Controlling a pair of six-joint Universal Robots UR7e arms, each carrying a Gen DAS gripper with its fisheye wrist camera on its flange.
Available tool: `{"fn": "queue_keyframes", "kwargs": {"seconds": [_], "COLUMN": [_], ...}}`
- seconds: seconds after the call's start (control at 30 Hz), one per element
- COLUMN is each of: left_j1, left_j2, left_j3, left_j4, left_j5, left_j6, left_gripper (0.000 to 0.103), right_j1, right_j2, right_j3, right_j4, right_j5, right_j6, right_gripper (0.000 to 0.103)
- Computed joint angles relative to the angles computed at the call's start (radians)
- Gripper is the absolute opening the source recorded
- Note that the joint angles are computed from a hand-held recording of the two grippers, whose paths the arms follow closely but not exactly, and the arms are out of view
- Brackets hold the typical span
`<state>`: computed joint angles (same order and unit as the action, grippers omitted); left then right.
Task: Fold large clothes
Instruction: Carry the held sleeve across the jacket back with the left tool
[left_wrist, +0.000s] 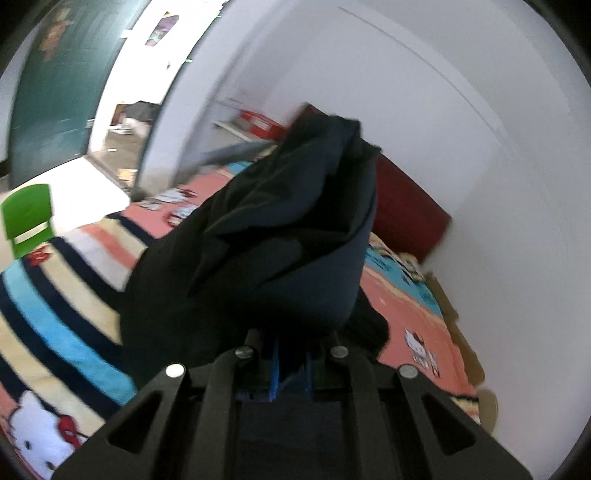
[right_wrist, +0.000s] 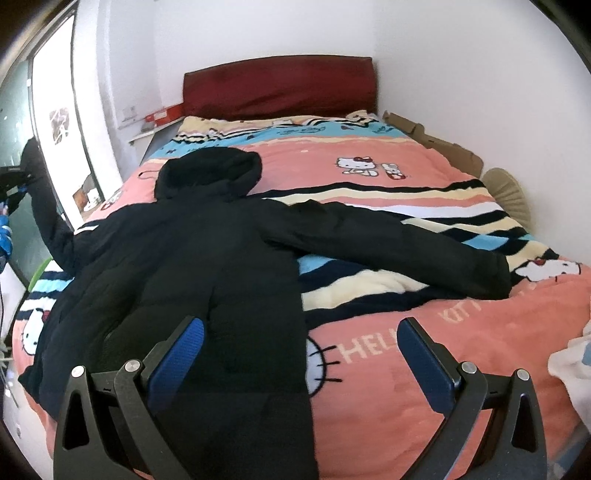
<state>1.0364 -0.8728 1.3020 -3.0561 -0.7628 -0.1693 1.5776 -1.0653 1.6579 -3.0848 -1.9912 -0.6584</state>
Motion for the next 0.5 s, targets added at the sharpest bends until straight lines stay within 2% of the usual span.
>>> {"fn": "queue_keyframes", "kwargs": {"seconds": [0.33, 0.5], "left_j1": [-0.039, -0.040], "left_j2": [0.334, 0.573], "left_j3": [-0.369, -0.688], "left_j4": [0.283, 0.529], "left_j5": [-0.104, -0.136], "left_j6": [0.009, 0.007], "left_gripper": [0.009, 0.008], "right_j1": [-0.042, -0.066], "right_j2": [-0.017, -0.011], "right_j3": [-0.009, -0.029], "right_j4": [-0.010, 0.008], "right_j5": [0.019, 0.015], "right_j6": [0.025, 0.044], "right_gripper": [0.103, 0.103]}}
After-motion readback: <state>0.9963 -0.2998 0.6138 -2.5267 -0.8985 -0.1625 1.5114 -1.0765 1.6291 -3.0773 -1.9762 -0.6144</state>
